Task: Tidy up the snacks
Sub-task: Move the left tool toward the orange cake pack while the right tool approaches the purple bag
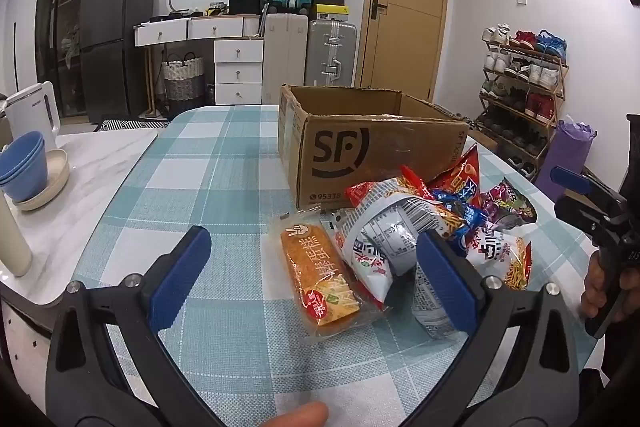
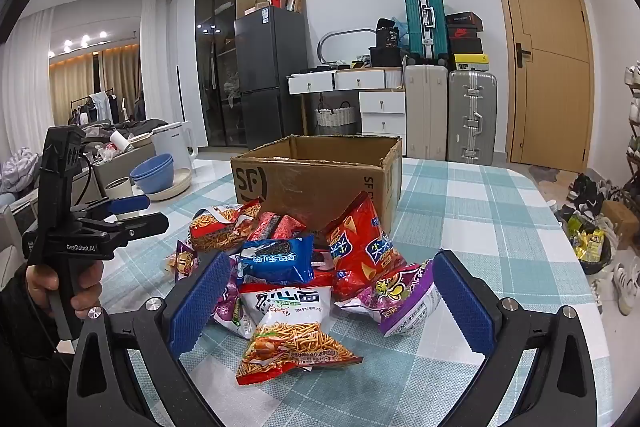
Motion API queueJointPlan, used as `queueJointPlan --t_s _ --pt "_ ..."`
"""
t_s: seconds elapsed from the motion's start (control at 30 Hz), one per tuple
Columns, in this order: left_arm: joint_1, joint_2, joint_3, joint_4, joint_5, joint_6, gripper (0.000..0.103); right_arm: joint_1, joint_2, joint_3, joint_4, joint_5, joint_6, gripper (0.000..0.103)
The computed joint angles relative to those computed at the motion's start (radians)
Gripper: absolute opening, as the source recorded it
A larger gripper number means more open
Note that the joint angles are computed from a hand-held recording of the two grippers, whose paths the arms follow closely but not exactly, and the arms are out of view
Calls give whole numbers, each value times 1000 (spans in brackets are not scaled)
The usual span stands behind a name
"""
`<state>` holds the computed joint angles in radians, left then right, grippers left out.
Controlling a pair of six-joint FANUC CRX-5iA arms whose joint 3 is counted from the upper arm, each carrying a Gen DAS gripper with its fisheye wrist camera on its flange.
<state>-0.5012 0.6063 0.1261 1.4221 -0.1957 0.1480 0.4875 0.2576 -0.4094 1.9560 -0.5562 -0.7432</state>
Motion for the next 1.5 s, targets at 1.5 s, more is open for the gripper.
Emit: queueJointPlan --t_s 1.5 --pt "36 16 39 -212 -17 218 102 52 28 39 -233 -67 143 103"
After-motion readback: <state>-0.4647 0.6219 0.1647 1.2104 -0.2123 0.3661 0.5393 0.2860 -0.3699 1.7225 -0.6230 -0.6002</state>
